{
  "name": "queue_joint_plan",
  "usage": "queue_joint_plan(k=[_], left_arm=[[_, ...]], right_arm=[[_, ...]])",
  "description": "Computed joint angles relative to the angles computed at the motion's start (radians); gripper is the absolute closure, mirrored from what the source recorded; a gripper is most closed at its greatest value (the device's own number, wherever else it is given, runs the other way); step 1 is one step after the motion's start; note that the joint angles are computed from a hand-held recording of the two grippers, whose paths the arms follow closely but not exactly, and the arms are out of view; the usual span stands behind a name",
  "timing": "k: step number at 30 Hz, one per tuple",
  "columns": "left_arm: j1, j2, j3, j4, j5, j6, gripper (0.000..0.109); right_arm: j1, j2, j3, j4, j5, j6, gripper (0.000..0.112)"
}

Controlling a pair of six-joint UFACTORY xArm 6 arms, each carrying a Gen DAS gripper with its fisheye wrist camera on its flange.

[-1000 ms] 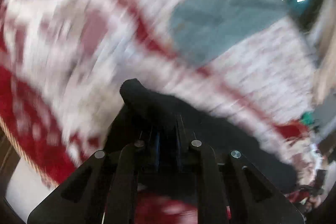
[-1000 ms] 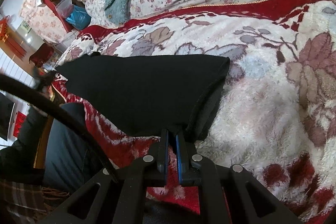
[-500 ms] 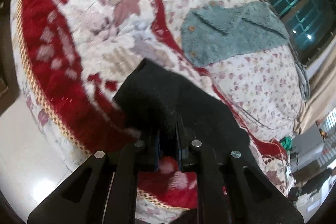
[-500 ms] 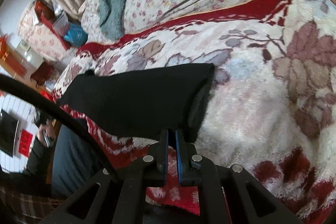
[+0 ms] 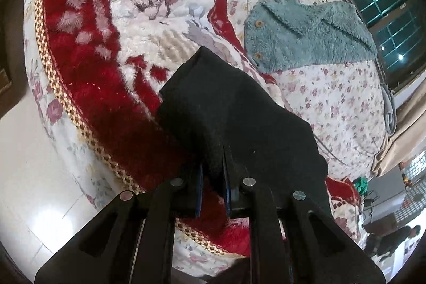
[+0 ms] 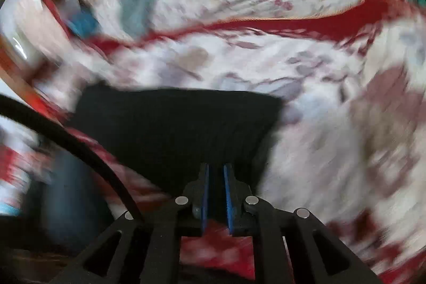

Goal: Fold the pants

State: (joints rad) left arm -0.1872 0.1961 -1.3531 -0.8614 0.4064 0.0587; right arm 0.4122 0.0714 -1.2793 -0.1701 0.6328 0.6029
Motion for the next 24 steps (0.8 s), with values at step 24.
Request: queue_joint_plan(k=[24], left_arm=[[0.007,-0.002,0.017,-0.08,0.015,0.044,0.097]], right_arm=[[-0.091,0.089,-0.098,-0.122,-0.107,0.262,0.112]])
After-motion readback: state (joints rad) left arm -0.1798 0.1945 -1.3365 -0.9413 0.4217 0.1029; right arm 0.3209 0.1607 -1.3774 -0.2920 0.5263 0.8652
